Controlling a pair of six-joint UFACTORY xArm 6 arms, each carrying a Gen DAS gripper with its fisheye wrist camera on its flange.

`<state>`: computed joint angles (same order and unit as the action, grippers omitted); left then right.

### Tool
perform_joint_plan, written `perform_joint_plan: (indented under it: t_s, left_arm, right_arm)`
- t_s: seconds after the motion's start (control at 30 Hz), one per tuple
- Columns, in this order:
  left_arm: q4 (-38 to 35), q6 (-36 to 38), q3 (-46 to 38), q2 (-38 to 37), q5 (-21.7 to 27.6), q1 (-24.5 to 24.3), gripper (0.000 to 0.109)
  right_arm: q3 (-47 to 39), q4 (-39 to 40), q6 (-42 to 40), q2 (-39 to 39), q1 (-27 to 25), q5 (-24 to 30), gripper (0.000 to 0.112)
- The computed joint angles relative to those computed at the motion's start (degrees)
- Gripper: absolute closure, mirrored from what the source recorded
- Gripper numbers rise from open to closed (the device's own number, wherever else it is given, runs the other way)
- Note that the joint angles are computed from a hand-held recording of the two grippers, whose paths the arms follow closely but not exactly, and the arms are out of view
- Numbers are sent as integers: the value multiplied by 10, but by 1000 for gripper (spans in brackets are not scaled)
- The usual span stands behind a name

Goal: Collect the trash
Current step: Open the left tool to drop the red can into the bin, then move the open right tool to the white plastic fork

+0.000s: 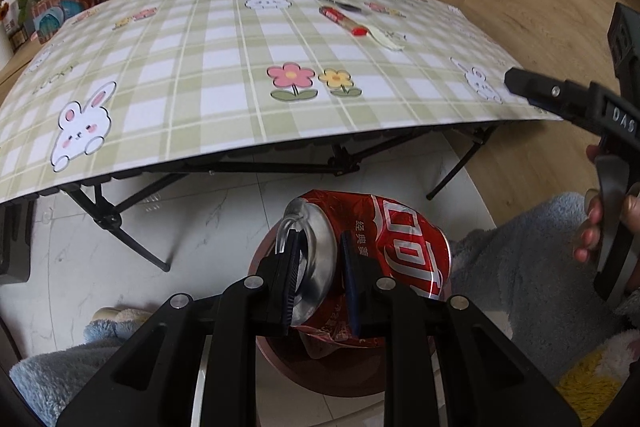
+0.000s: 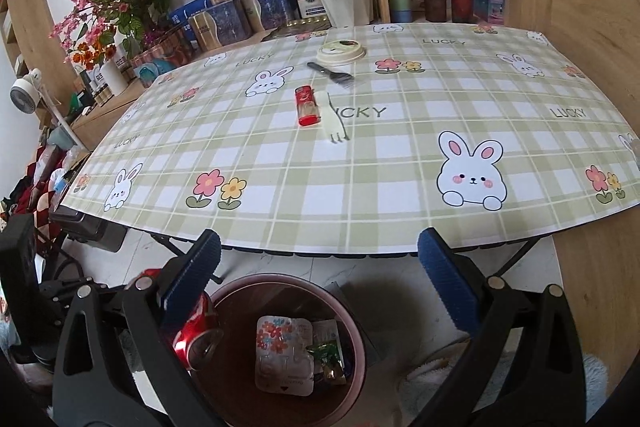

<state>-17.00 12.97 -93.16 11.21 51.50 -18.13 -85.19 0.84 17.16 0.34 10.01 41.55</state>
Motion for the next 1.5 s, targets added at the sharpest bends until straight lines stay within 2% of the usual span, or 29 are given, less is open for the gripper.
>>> perform_joint_plan:
  t_s: [0.1,0.17,0.37,0.53,0.73,0.97,1.23,1.5]
  left_arm:
    - [-10,6,1,1,-1,1,85]
    - [-12,8,2,0,-6,1,65]
    - [-23,10,5,-10,-49,1,33]
    - [-13,3,-7,-13,-103,6,17]
    - [23,-24,-60,10,-139,14,13]
    - [48,-47,-138,56,-145,28,12]
    - [70,-57,-259,126,-107,33,12]
    - [77,-63,-415,218,-40,33,12]
  right_arm:
    - [2,-5,4,-1,0,-3,15]
    - [0,-7,4,0,-1,-3,15]
    - [-3,-10,3,1,0,-7,15]
    - [-13,-15,-5,5,0,-5,15]
    - [-38,-28,-10,18,-8,-4,15]
    - [-76,-24,-24,44,-24,2,15]
    - [-144,13,-51,89,-43,33,15]
    - [-226,-8,-56,143,-54,72,15]
